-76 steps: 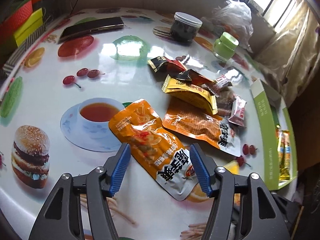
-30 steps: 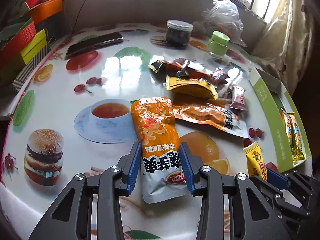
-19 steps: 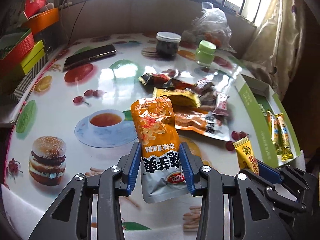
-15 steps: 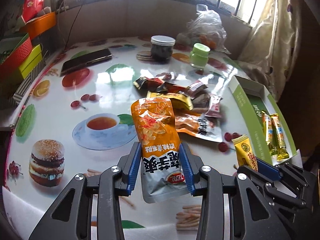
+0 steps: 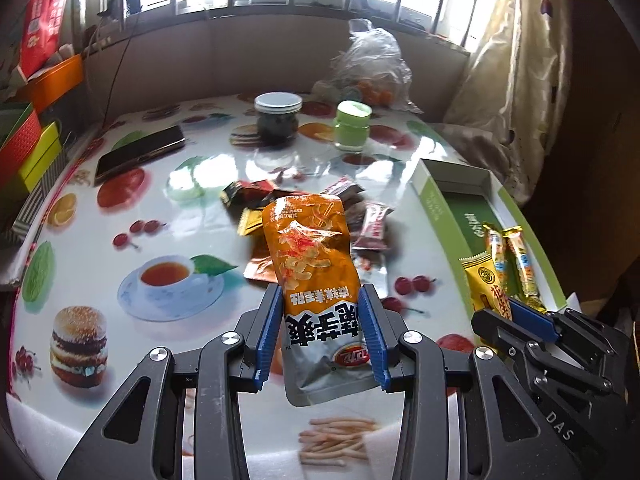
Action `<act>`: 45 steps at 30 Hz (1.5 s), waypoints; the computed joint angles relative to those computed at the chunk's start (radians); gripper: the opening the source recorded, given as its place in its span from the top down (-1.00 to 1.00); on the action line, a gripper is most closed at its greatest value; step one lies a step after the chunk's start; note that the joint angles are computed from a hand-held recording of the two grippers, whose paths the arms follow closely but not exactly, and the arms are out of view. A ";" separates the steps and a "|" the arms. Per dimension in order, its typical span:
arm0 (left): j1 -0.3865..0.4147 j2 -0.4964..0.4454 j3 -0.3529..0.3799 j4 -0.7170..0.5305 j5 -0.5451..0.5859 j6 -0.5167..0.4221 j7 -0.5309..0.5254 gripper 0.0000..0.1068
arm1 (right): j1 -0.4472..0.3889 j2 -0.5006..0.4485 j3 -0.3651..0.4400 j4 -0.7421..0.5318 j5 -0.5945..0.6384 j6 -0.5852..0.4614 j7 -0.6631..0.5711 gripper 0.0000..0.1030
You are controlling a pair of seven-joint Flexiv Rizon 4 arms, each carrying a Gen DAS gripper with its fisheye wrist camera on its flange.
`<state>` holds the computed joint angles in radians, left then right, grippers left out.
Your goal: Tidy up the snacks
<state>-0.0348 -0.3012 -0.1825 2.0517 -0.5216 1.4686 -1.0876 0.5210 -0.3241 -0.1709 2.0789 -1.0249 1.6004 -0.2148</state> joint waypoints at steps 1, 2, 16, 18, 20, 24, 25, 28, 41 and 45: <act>0.004 -0.001 -0.010 -0.002 -0.006 -0.001 0.009 0.25 | 0.006 0.006 -0.016 0.006 -0.014 0.004 0.017 0.56; 0.005 0.000 -0.016 -0.003 -0.010 -0.001 0.014 0.24 | 0.012 0.012 -0.032 0.011 -0.033 0.007 0.039 0.56; -0.029 -0.033 -0.051 -0.067 -0.033 -0.035 0.060 0.24 | -0.130 0.064 0.012 0.037 -0.245 -0.024 0.242 0.57; -0.039 -0.040 -0.047 -0.080 -0.026 -0.044 0.057 0.24 | -0.156 0.068 0.031 0.041 -0.258 -0.034 0.254 0.57; -0.044 -0.047 -0.053 -0.095 -0.026 -0.053 0.062 0.24 | -0.184 0.070 0.050 0.043 -0.271 -0.039 0.267 0.57; -0.057 -0.061 -0.058 -0.122 -0.022 -0.068 0.068 0.24 | -0.239 0.075 0.085 0.045 -0.300 -0.046 0.296 0.57; -0.061 -0.062 -0.059 -0.126 -0.020 -0.072 0.071 0.24 | -0.252 0.075 0.095 0.045 -0.303 -0.048 0.299 0.57; -0.074 -0.075 -0.052 -0.149 -0.008 -0.087 0.065 0.24 | -0.285 0.075 0.121 0.043 -0.314 -0.055 0.308 0.57; -0.108 -0.130 -0.051 -0.233 0.027 -0.145 0.038 0.24 | -0.354 0.063 0.137 0.042 -0.355 -0.048 0.367 0.57; -0.114 -0.145 -0.056 -0.254 0.032 -0.163 0.040 0.24 | -0.367 0.063 0.132 0.046 -0.363 -0.046 0.385 0.57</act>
